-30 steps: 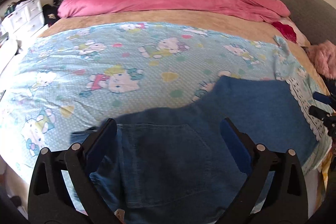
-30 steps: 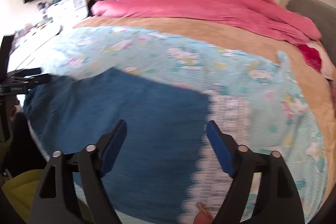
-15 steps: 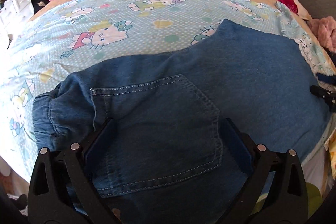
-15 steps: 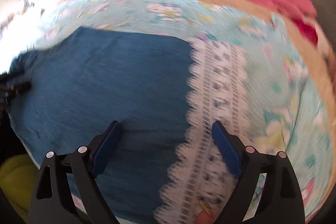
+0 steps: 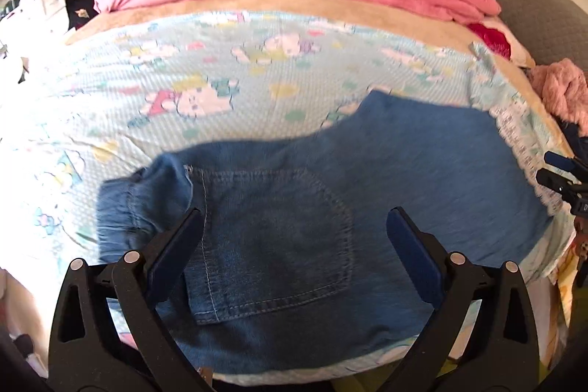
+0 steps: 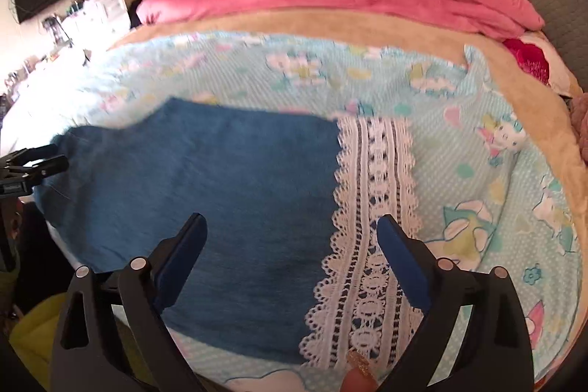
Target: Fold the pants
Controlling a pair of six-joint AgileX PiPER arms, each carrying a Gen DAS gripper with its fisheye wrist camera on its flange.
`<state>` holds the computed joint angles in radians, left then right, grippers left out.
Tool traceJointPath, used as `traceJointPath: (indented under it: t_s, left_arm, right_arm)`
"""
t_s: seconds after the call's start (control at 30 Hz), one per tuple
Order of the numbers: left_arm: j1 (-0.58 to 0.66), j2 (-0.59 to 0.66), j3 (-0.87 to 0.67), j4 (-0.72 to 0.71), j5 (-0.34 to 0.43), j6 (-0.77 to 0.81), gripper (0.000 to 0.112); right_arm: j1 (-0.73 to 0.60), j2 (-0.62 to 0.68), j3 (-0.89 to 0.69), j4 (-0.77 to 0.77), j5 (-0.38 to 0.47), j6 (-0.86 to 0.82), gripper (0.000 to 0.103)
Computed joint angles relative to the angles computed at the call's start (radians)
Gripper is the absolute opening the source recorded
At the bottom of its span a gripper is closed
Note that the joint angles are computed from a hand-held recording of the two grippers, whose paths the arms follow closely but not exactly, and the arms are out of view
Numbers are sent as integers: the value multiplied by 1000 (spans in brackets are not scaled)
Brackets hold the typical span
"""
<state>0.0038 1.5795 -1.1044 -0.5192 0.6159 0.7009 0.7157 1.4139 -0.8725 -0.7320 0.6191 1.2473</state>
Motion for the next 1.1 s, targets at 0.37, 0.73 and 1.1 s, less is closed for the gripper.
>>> traceJointPath:
  t_s: [0.37,0.73,1.1]
  left_arm:
    - [-123,-82,42,26,13,-43,94]
    - [-244,47,113,198,-71,-164,94]
    - [-272,2,-36,138,36,-155,94]
  right_arm:
    - [139,-36,-4,-94,52,105,97]
    - [96,31,85,31,-33,93,98]
    - [131,-208,154,-121,116,266,98]
